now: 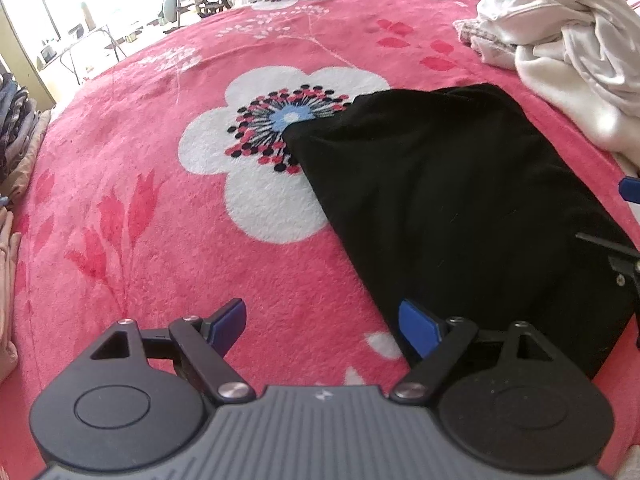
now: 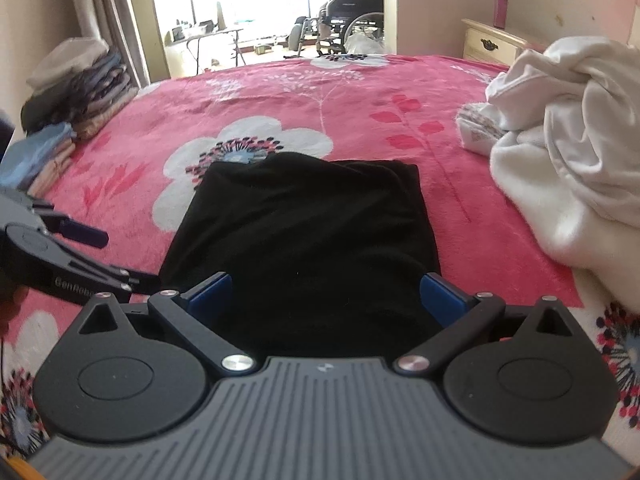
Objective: Fold clothes
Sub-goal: 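Bring both open grippers to the folded black shirt's edge, then close the left gripper on the shirt edge while the right gripper closes beside it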
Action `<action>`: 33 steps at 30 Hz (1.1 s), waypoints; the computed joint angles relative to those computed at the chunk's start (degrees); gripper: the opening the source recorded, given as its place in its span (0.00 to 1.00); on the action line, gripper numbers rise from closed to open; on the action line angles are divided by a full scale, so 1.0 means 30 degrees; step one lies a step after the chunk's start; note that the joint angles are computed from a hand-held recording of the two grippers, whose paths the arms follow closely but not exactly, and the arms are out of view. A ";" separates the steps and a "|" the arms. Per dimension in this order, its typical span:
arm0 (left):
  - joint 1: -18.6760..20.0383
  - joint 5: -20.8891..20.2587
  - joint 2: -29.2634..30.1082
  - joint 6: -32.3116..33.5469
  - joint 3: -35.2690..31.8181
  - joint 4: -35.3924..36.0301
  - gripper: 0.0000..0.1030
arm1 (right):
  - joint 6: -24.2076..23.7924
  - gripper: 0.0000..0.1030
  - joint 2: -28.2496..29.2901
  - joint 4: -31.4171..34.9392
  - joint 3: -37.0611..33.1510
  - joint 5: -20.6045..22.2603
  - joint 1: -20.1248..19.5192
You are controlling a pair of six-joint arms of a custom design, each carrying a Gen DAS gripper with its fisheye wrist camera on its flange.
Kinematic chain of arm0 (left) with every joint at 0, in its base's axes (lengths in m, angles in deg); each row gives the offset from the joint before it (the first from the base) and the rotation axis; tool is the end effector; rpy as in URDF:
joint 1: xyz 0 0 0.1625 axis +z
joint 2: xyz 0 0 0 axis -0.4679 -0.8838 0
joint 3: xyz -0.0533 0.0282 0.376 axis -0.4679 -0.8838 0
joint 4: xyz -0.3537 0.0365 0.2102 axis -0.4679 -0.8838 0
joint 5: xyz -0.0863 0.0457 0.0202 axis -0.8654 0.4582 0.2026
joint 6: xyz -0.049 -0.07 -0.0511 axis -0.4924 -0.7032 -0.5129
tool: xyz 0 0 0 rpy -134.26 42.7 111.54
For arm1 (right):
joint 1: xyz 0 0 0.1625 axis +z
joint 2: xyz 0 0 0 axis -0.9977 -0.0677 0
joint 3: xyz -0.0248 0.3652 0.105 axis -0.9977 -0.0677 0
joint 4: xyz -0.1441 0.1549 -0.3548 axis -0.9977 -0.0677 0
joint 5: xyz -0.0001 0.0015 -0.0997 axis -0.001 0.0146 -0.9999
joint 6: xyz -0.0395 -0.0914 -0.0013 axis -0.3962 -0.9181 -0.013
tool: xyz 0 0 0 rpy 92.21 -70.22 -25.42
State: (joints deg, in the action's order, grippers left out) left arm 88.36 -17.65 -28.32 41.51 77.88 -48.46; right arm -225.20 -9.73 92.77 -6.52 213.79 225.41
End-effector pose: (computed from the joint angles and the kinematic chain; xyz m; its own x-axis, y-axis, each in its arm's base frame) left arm -0.0052 -0.4113 0.3517 -0.5410 0.5118 -0.6674 0.6767 0.7361 0.0159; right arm 0.4208 -0.3011 -0.0382 -0.7489 0.0668 0.6593 -0.4574 0.6679 -0.5872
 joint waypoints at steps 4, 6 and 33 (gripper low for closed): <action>0.0107 0.0053 0.0076 -0.0122 -0.0051 0.0102 0.82 | -0.0198 0.87 0.0119 0.0221 -0.0043 -0.0144 -0.0044; 0.0124 0.0098 0.0091 -0.0147 -0.0060 0.0176 0.82 | 0.0024 0.80 0.0109 0.0400 0.0030 -0.0340 -0.0157; 0.1296 -0.1557 0.0257 0.0855 -0.0609 -0.0666 0.83 | 0.2593 0.49 -0.1648 -0.0777 0.2582 0.0633 -0.0823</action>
